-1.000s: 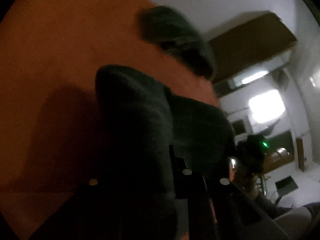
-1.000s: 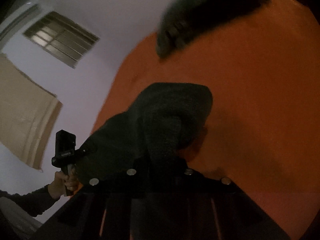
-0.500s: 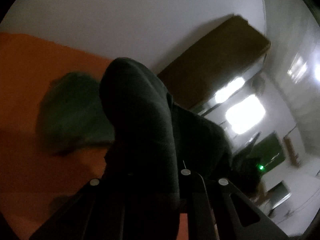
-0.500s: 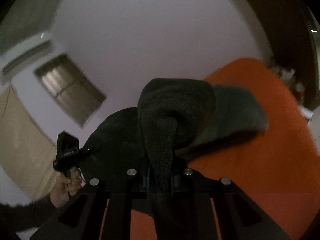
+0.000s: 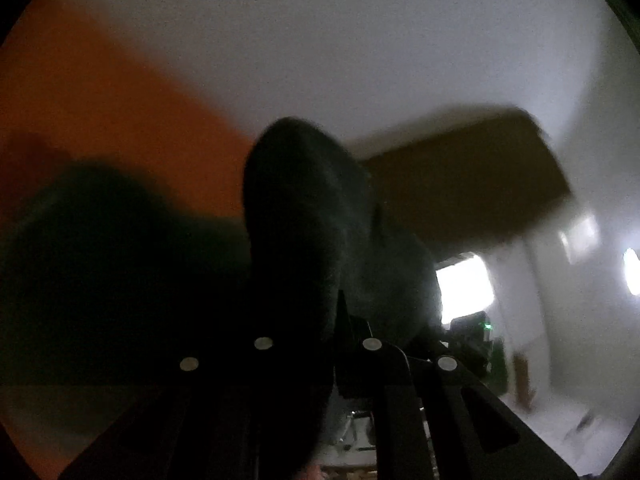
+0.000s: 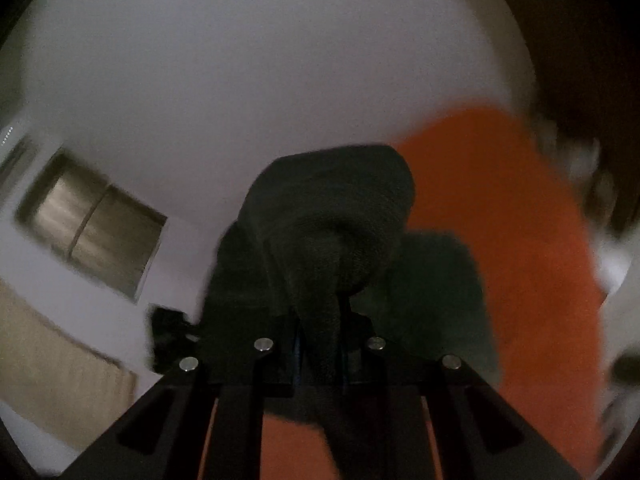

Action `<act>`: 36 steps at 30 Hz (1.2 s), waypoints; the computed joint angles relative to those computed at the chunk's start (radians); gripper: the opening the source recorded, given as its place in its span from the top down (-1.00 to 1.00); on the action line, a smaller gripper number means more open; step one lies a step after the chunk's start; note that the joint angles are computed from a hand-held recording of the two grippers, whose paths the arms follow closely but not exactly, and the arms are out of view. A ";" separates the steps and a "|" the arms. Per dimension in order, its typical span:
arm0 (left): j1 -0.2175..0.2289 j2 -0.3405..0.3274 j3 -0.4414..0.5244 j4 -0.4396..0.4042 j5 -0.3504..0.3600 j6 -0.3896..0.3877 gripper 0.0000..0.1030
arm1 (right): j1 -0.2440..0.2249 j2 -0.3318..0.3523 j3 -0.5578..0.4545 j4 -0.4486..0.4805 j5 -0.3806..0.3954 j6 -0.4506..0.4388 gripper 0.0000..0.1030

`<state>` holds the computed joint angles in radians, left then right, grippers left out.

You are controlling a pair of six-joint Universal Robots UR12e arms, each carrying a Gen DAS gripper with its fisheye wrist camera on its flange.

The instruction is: Fold clothes

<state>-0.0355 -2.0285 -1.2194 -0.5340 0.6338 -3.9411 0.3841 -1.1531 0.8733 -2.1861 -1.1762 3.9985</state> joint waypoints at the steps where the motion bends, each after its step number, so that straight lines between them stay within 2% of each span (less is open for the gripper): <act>1: 0.018 0.009 -0.049 -0.065 0.036 0.017 0.73 | -0.003 0.019 0.025 0.018 0.004 -0.020 0.75; 2: 0.035 0.014 -0.090 -0.105 0.068 0.023 0.62 | -0.006 0.043 0.045 0.040 0.001 -0.044 0.75; 3: 0.053 0.027 -0.125 -0.102 0.085 0.020 0.42 | -0.012 0.050 0.076 0.027 -0.007 -0.042 0.75; 5: 0.085 0.050 -0.183 -0.113 0.118 0.028 0.47 | -0.054 0.036 0.180 -0.092 0.028 0.055 0.69; 6: 0.095 0.065 -0.190 -0.158 0.124 0.063 0.47 | -0.072 0.027 0.214 -0.126 0.055 0.075 0.68; 7: 0.107 0.082 -0.198 -0.182 0.112 0.090 0.47 | -0.082 0.015 0.231 -0.117 0.062 0.054 0.64; 8: 0.114 0.097 -0.195 -0.215 0.105 0.121 0.47 | -0.092 0.003 0.234 -0.070 0.065 0.002 0.57; 9: 0.112 0.106 -0.166 -0.264 0.113 0.160 0.46 | -0.102 -0.008 0.236 -0.024 0.065 -0.049 0.44; 10: 0.107 0.111 -0.134 -0.316 0.116 0.207 0.43 | -0.102 -0.015 0.217 0.051 0.029 -0.106 0.11; 11: 0.095 0.105 -0.088 -0.388 0.118 0.280 0.36 | -0.098 -0.025 0.201 0.107 -0.032 -0.155 -0.12; 13: 0.053 0.064 0.042 -0.593 0.169 0.435 -0.12 | -0.083 -0.026 0.142 0.214 -0.142 -0.208 -0.30; 14: 0.034 0.035 0.111 -0.687 0.192 0.492 -0.14 | -0.083 -0.033 0.132 0.247 -0.145 -0.201 -0.31; 15: 0.019 0.001 0.167 -0.764 0.197 0.512 -0.13 | -0.086 -0.055 0.158 0.237 -0.116 -0.178 -0.33; 16: 0.010 -0.027 0.207 -0.822 0.194 0.522 -0.13 | -0.090 -0.068 0.169 0.255 -0.083 -0.141 -0.43; 17: 0.002 -0.055 0.249 -0.871 0.196 0.528 -0.13 | -0.089 -0.053 0.153 0.231 -0.032 -0.114 -0.59; 19: -0.009 -0.101 0.320 -0.967 0.197 0.538 -0.13 | -0.109 -0.056 0.158 0.267 0.071 -0.126 -0.77; 21: -0.018 -0.125 0.357 -1.027 0.210 0.565 -0.13 | -0.103 -0.072 0.194 0.300 0.072 -0.175 -0.77; 22: -0.021 -0.126 0.351 -1.022 0.211 0.565 -0.11 | -0.101 -0.075 0.207 0.308 0.073 -0.200 -0.55; 23: -0.024 -0.124 0.338 -1.012 0.210 0.562 -0.08 | -0.100 -0.076 0.216 0.322 0.069 -0.214 -0.46; 25: -0.030 -0.116 0.316 -0.985 0.225 0.529 0.14 | -0.108 -0.088 0.243 0.298 0.060 -0.191 -0.44; 26: -0.032 -0.112 0.306 -0.972 0.232 0.513 0.23 | -0.113 -0.095 0.256 0.284 0.056 -0.178 -0.32; 27: -0.035 -0.104 0.291 -0.945 0.244 0.492 0.44 | -0.118 -0.105 0.270 0.261 0.052 -0.181 -0.23; 28: -0.033 -0.083 0.260 -0.884 0.252 0.456 0.75 | -0.121 -0.116 0.272 0.249 0.033 -0.210 0.04; 29: -0.026 -0.054 0.216 -0.812 0.232 0.405 0.77 | -0.123 -0.127 0.270 0.241 0.009 -0.245 0.39; 31: -0.011 0.002 0.132 -0.658 0.190 0.300 0.83 | -0.120 -0.145 0.258 0.214 -0.039 -0.308 0.60; 32: -0.002 0.034 0.083 -0.574 0.152 0.267 0.83 | -0.125 -0.159 0.263 0.179 -0.022 -0.341 0.67; 34: 0.008 0.086 0.010 -0.489 0.104 0.271 0.82 | -0.147 -0.189 0.285 0.124 0.044 -0.410 0.76; 35: 0.009 0.102 -0.014 -0.498 0.102 0.310 0.82 | -0.162 -0.201 0.299 0.125 0.081 -0.453 0.77; 36: 0.007 0.111 -0.024 -0.531 0.136 0.336 0.81 | -0.176 -0.211 0.307 0.139 0.114 -0.497 0.77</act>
